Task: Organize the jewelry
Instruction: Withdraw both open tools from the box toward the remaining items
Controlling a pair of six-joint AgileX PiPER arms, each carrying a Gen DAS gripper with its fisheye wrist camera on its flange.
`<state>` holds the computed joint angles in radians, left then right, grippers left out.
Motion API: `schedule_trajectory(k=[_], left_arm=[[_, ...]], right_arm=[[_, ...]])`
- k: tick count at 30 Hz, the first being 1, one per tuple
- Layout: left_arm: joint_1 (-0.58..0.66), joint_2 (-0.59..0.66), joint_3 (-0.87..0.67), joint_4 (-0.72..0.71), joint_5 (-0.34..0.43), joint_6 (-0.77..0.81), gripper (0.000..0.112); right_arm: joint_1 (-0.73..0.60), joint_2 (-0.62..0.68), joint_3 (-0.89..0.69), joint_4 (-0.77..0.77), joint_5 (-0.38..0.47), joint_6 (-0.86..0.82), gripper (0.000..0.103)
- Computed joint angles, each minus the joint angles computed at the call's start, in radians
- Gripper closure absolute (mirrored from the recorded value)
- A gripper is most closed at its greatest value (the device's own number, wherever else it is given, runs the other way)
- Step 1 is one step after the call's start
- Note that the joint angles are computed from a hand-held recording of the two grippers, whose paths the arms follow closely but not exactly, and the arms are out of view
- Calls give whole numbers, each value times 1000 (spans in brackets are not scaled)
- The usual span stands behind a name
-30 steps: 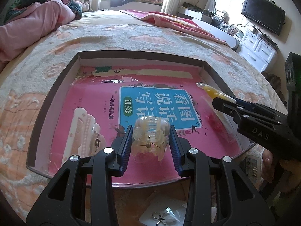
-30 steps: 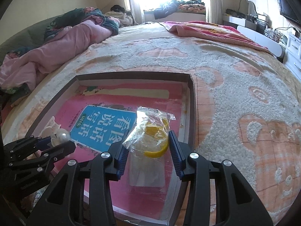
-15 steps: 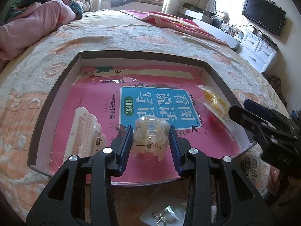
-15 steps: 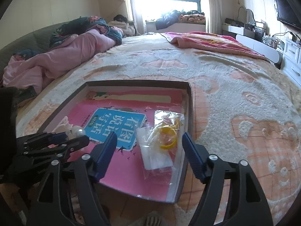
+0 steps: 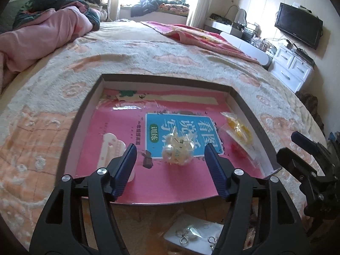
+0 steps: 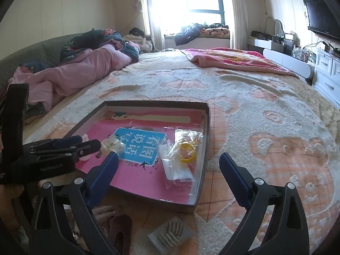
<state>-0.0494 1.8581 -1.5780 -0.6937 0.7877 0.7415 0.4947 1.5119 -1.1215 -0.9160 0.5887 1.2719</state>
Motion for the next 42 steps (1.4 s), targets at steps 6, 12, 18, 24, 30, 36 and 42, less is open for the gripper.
schedule_trajectory(k=[6, 12, 18, 24, 30, 36, 42], left_arm=[[25, -37, 25, -34, -5, 23, 44], [50, -88, 68, -76, -17, 61, 29], [80, -123, 102, -110, -25, 81, 21], [102, -149, 122, -129, -27, 92, 21], [129, -191, 160, -162, -27, 128, 21], [159, -237, 205, -191, -21, 170, 21], [182, -270, 240, -212, -18, 204, 21]], right_arm=[[23, -37, 24, -40, 25, 37, 10], [42, -62, 40, -65, 45, 62, 9], [63, -87, 55, -78, 59, 85, 8], [88, -118, 66, -90, 80, 100, 8], [130, -145, 72, -105, 115, 110, 8], [168, -164, 75, -109, 143, 112, 8], [205, -174, 72, -115, 164, 113, 8]])
